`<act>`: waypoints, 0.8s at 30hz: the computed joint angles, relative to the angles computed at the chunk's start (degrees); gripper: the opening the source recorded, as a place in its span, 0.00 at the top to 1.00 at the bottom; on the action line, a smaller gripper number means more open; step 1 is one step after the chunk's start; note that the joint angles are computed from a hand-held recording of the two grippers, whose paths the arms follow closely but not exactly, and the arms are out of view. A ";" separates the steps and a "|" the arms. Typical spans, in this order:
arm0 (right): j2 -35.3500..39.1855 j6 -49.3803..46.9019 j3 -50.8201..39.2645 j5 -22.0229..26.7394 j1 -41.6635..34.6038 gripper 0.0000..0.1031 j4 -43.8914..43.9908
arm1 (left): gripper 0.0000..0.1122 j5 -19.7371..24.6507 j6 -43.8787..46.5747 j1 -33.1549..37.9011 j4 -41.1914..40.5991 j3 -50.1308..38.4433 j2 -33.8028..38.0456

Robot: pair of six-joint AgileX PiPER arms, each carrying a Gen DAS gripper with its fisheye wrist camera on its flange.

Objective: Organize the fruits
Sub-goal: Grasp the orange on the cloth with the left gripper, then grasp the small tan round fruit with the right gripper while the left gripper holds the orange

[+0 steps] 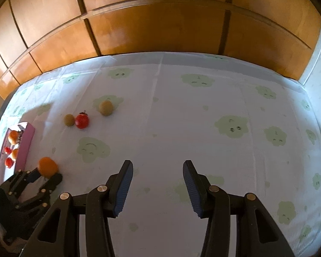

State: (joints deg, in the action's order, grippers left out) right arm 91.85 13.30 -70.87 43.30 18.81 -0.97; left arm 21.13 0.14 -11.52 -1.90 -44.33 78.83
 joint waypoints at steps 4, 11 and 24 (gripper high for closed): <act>0.25 -1.88 0.35 -0.73 1.07 0.52 1.92 | 0.64 -2.73 -1.57 -0.31 1.57 1.61 -0.32; 1.22 -8.33 -0.08 -0.65 0.56 0.52 11.53 | 0.64 -4.82 -6.40 -1.31 6.54 3.03 -0.62; 16.39 -8.51 -17.72 1.63 5.04 0.52 22.52 | 0.64 -5.73 -1.72 -0.42 1.80 3.55 -0.87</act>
State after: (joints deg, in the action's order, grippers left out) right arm 108.23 4.79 -88.59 44.93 23.85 21.55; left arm 15.40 -1.57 -11.93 -0.10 -40.78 77.97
